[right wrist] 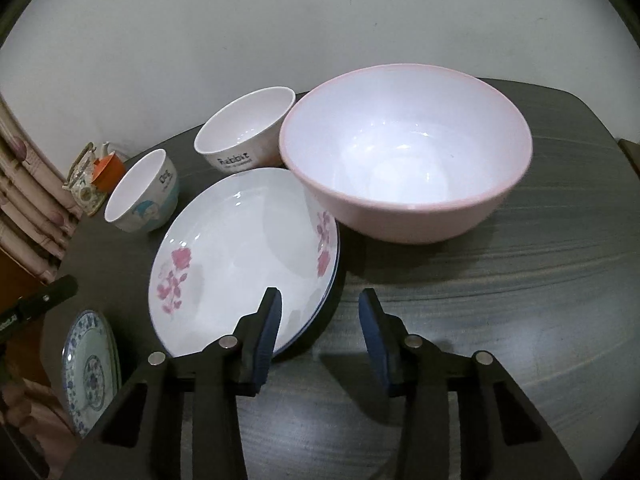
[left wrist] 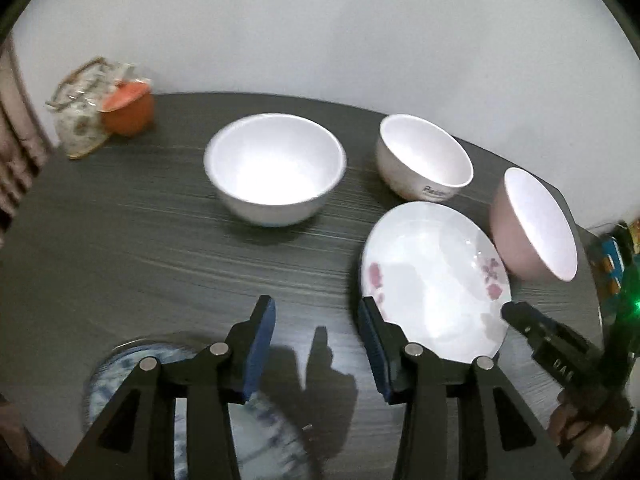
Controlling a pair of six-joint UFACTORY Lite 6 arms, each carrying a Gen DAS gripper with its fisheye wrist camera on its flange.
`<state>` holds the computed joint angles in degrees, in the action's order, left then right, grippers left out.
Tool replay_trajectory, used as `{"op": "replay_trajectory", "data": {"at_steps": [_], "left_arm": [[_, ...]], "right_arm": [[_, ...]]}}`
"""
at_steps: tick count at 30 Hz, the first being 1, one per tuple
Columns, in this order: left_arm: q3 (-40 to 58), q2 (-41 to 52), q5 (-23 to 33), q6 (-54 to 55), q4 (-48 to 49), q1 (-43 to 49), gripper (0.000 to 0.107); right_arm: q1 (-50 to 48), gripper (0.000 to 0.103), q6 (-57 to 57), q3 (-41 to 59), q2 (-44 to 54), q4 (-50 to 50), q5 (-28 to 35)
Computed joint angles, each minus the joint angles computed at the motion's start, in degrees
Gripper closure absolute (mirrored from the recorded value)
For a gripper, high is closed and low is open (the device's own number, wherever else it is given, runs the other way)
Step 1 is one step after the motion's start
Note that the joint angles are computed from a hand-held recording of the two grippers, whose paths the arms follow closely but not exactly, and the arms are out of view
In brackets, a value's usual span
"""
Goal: Organize plates and bowls
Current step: 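Grasp the white pink-rose plate rim with the left tool while the right tool grips it, then carry the pink-rose plate with both tools over the blue-and-white plate stack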
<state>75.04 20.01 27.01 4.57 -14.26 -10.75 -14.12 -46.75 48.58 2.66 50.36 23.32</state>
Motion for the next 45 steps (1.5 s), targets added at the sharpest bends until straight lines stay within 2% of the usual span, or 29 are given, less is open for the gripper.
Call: {"op": "replay_trajectory", "data": {"at_steps": [2, 8, 13, 23, 26, 27, 29, 37, 43, 45], "left_arm": [[3.71, 4.08, 1.15, 2.38, -3.35, -0.5, 0.063], [14.44, 15.01, 4.54, 0.23, -3.1, -1.68, 0.063], [19.56, 20.44, 6.48, 1.97, -6.52, -0.96, 0.063], [27.76, 27.99, 9.94, 2.61, -6.97, -1.11, 0.063], [29.04, 28.96, 10.21, 3.44, -7.61, -1.05, 0.075], [30.22, 29.77, 11.0, 4.65, -8.49, -0.7, 0.083], [30.31, 29.91, 11.68, 6.1, -10.26, -0.91, 0.088], [27.0, 27.9, 11.45, 7.4, -10.03, -1.64, 0.088], [16.87, 21.38, 10.16, 9.68, -11.54, -2.41, 0.088], [12.9, 18.83, 9.73, 10.9, -12.34, -2.63, 0.088]], "right_arm": [[-0.4, 0.07, -0.95, 1.61, 1.96, 0.53, 0.52], [-1.48, 0.075, -3.24, 4.95, 6.53, 2.06, 1.89], [-1.91, 0.079, -3.98, 7.65, 10.08, 2.59, 2.47], [-2.54, 0.085, -6.52, 10.49, 14.01, 4.53, 3.53], [-2.39, 0.087, -6.94, 11.31, 14.59, 4.25, 3.8], [-2.45, 0.088, -7.45, 11.46, 14.76, 4.29, 3.89], [-2.49, 0.088, -7.25, 11.59, 14.67, 3.67, 4.06], [-3.19, 0.089, -4.04, 11.58, 14.07, 0.88, 5.68], [-5.25, 0.089, -3.83, 6.9, 9.9, 0.2, 7.16], [-5.95, 0.089, -0.57, 5.58, 8.28, -2.23, 8.79]]}}
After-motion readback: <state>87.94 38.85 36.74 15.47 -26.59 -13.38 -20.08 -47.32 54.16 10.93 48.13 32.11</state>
